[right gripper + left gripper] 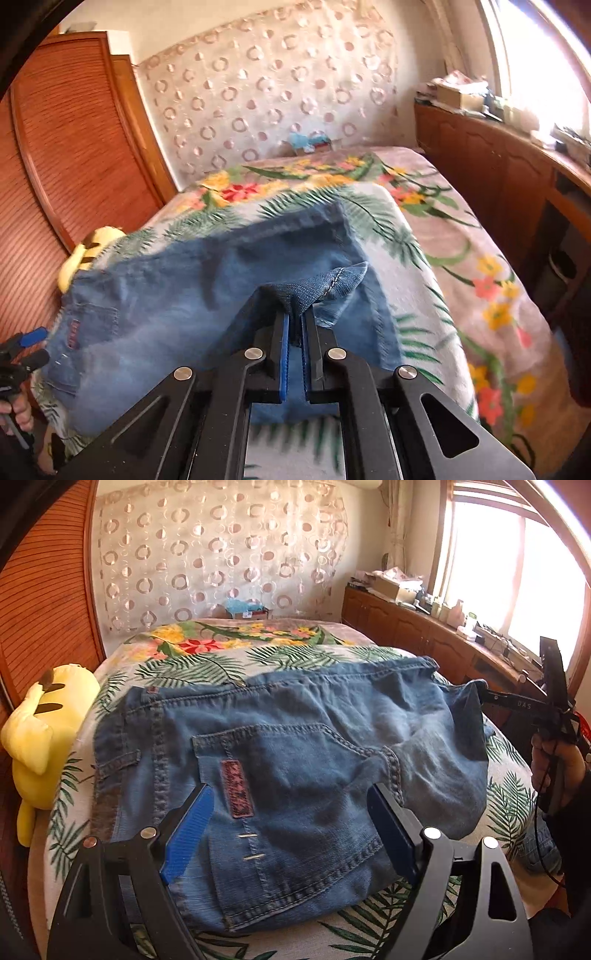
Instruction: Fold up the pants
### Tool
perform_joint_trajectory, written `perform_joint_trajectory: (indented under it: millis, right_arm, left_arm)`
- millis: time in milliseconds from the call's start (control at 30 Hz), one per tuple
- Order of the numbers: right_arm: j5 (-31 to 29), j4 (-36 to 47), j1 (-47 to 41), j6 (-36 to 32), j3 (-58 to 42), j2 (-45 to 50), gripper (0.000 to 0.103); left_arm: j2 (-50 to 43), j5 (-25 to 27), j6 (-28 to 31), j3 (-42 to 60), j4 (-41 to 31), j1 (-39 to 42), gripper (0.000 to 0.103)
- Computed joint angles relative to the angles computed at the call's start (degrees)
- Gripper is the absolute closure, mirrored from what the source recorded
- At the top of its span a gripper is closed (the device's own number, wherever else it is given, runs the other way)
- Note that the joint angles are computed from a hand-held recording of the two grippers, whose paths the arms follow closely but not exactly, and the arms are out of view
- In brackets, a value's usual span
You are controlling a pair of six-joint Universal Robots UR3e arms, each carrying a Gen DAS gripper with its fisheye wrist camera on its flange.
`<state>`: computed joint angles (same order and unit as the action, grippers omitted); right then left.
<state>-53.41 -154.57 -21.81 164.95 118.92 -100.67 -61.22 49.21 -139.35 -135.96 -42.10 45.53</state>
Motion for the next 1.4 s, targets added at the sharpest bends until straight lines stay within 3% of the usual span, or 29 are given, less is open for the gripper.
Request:
perform_joint_trajectory:
  millis: [333,500,633,733,867,1033,1200,1300,1400]
  right_arm:
    - [2.55,0.54,13.02,3.04,-9.61,4.05,0.098]
    - [3.13,2.20,21.34,1.08,-13.48,7.03,0.098]
    - [0.37,4.42,25.51,-1.17,-15.44,9.06,0.097]
    - [-2.50,7.27,25.52,-3.20,-16.15,9.27,0.091]
    - [-0.69,14.07,23.90,-3.42,-19.75,9.23,0.071]
    - [1.48,15.05,19.01,-4.42,-17.61,5.36,0.070]
    - [-0.58,12.68,17.67,-2.93,-14.48,2.08,0.069]
    - [-1.29,10.91,16.14,-3.34,-11.50,-0.16,0.060]
    - [-5.63,6.76,18.78,-1.05,-12.09,3.20,0.057]
  left_arm:
    - [7.14,-5.10,7.85,1.43,-12.84,10.84,0.018]
    - [8.43,-6.89,11.22,2.40,-17.60,15.58,0.018]
    - [8.05,-7.33,12.37,2.98,-18.83,17.09,0.018]
    - [7.09,-7.29,12.43,3.12,-18.06,16.68,0.018]
    - [5.76,-6.46,10.16,3.24,-14.91,13.62,0.018]
    - [3.28,-4.82,5.58,3.59,-9.10,7.92,0.018]
    - [-3.07,-2.22,0.74,5.78,-1.71,0.64,0.018]
    - [-6.87,-0.51,-1.36,7.43,1.82,-3.73,0.018]
    - [-11.29,0.55,-2.71,10.15,3.59,-7.78,0.018]
